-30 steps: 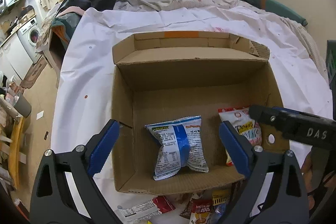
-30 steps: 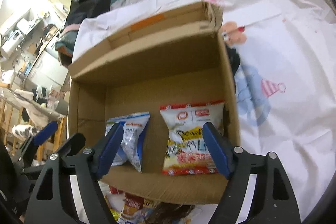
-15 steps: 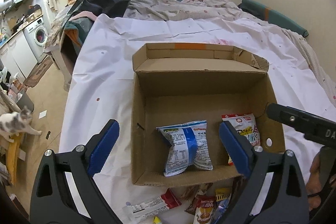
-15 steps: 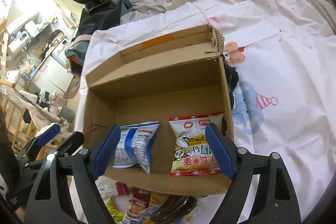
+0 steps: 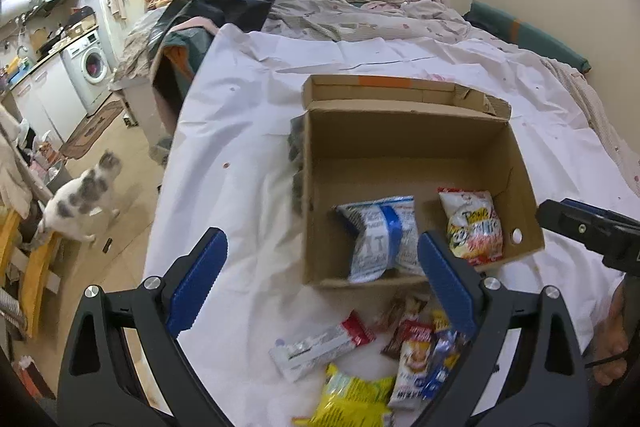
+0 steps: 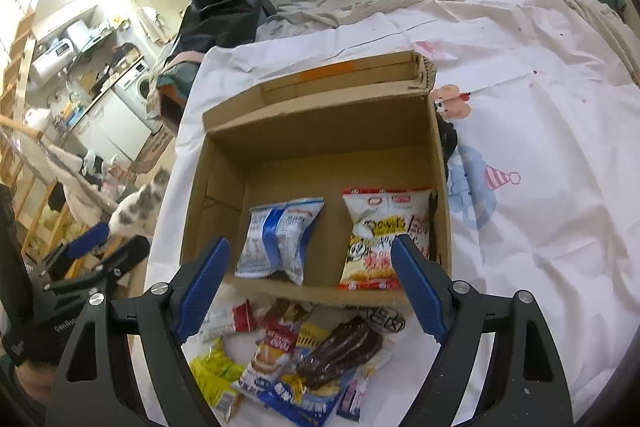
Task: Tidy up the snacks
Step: 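Move both tools back over the remaining snack pile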
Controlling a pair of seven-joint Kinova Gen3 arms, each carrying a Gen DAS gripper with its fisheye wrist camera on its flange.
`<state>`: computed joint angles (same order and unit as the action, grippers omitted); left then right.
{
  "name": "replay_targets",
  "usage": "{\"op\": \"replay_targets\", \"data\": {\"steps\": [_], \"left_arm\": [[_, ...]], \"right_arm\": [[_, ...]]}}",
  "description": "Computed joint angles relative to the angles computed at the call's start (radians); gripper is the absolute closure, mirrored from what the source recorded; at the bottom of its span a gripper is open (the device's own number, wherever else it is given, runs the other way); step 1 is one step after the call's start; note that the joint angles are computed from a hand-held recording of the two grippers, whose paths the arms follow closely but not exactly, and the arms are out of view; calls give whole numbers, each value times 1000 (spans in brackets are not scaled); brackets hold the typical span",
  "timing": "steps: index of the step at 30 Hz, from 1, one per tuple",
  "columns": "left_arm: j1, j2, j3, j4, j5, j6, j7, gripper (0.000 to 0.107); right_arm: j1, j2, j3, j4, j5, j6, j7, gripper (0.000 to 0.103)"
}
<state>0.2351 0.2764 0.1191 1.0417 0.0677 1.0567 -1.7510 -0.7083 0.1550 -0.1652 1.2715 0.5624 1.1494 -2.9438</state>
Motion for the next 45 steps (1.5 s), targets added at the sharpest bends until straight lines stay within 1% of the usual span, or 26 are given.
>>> {"op": "replay_targets", "data": {"steps": [2,5,8,11,13,14,15,17,18,19,22,23,24,26,28,29,31,32,36,37,38,39,40,41,42,45], "left_arm": [[-15,-12,-13,11,24,24,-5,13],[-4,-28,-65,33,40,50,5,13],[-4,-49,-77,72,5,52,37,13],[-22,-42,-69,72,1,98,57,13],[-26,-29,-72,66,-1,149,73,13],[-48,-17,-53,59,7,187,79,13],[-55,-7,-52,55,20,216,86,13],[-41,24,-84,37,50,294,100,13],[-38,45,-82,27,55,335,95,13],[-37,65,-65,10,43,375,83,13],[-55,148,42,-27,-3,497,-1,13],[-45,165,52,-29,-19,526,-15,13],[-33,170,44,-33,-23,539,-19,13],[15,158,1,-12,-37,515,-53,13],[43,148,-15,9,-56,483,-62,13],[53,151,-26,9,-46,482,-66,13],[53,171,-21,-6,-29,500,-72,13],[54,179,-7,-9,-42,507,-69,13],[101,191,1,5,-97,506,-97,13],[113,185,-5,19,-103,493,-102,15],[130,178,-25,29,-96,481,-113,27],[144,171,-43,36,-88,475,-130,32],[142,168,-43,37,-83,480,-139,35],[130,164,-32,36,-74,490,-143,43],[132,159,-39,36,-64,499,-150,44],[76,131,11,28,-45,528,-164,45]], "right_arm": [[-8,-11,-7,18,-4,-1,-20,18],[-23,-21,-22,34,-10,18,-55,18],[-34,-35,-36,58,-17,27,-102,18],[-38,-50,-49,87,-26,22,-171,18],[-43,-55,-58,99,-27,32,-221,18],[-44,-58,-62,107,-25,31,-241,18],[-47,-60,-66,113,-21,31,-262,18],[-49,-57,-72,112,-22,44,-286,18],[-51,-59,-74,117,-19,42,-298,18],[-52,-58,-76,117,-18,46,-303,18],[-48,-61,-78,123,-24,35,-302,18],[-44,-60,-77,122,-30,32,-294,18],[-40,-59,-77,122,-39,29,-283,18],[-37,-57,-77,122,-48,24,-273,18],[-38,-58,-76,129,-48,23,-277,18],[-37,-59,-75,134,-49,20,-282,18],[-27,-64,-72,146,-64,2,-284,18],[-24,-63,-72,146,-65,-1,-282,18],[-18,-64,-70,154,-72,-6,-288,18],[-15,-65,-70,158,-77,-9,-289,18],[-11,-68,-69,162,-83,-9,-293,18],[-6,-71,-68,169,-91,-13,-297,18],[3,-76,-66,179,-103,-25,-299,18],[11,-82,-64,190,-114,-39,-304,18],[23,-90,-62,205,-129,-61,-310,18],[47,-104,-64,234,-151,-108,-328,18]]}}
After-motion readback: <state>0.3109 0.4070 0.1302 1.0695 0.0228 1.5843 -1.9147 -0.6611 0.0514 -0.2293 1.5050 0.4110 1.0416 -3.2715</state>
